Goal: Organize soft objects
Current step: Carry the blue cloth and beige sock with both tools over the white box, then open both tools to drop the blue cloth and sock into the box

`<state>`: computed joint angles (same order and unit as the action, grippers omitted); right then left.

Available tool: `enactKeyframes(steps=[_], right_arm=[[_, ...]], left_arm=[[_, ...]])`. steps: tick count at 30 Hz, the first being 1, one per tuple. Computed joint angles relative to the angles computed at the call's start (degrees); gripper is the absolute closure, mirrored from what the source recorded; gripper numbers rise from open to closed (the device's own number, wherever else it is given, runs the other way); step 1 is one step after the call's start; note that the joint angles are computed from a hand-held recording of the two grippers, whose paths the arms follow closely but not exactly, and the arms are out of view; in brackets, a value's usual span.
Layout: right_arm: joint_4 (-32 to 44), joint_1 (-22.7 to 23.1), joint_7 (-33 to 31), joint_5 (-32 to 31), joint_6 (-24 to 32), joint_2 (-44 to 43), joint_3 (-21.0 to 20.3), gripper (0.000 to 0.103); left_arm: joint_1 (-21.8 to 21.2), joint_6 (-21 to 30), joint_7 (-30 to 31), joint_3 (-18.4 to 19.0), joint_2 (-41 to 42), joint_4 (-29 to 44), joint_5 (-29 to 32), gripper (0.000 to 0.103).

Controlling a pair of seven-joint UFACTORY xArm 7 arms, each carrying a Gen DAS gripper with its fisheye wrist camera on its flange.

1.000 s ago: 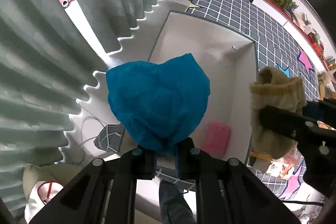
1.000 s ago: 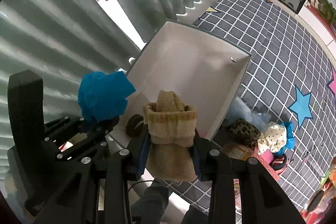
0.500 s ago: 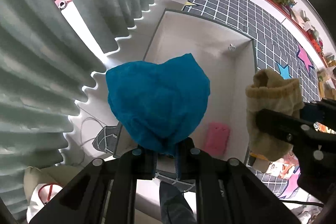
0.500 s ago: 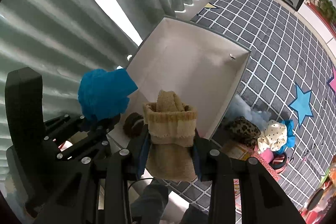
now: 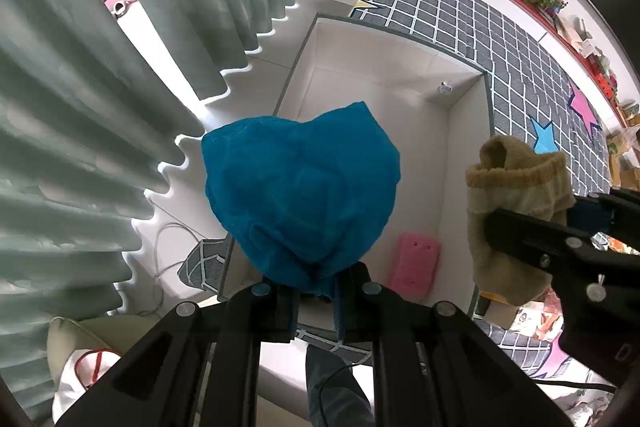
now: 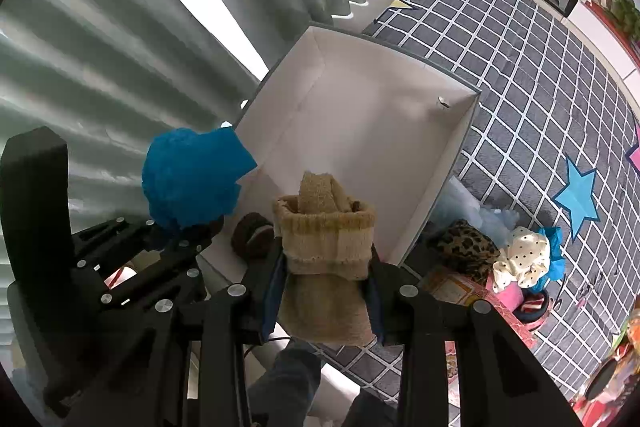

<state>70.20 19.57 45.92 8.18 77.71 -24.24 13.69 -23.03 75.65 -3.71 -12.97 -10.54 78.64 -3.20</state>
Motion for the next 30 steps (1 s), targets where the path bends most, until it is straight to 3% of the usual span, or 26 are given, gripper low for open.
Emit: enactKeyframes(steps=[23, 25, 26, 30], right_arm=[[-0.40, -0.06, 0.27, 0.83, 0.01, 0.17, -0.42, 0.066], [-0.62, 0.02, 0.06, 1.16, -0.29, 0.13, -0.56, 0.065], [-0.75, 0.02, 0.04, 1.26, -0.33, 0.06, -0.59, 0.065], [-0.89, -0.20, 0.57, 0.67, -0.35, -0.31, -0.32, 0.036]], left_arm=[[-0.24, 0.62, 0.22, -0.04, 0.36, 0.10, 0.13, 0.087], [-0.23, 0.61, 0.25, 0.05, 0.35, 0.17, -0.30, 0.082], [-0.22, 0.65, 0.35, 0.15, 0.27, 0.12, -0.72, 0.075], [-0.07, 0.10, -0.44, 0.06, -0.30, -0.25, -0.66, 0.033]])
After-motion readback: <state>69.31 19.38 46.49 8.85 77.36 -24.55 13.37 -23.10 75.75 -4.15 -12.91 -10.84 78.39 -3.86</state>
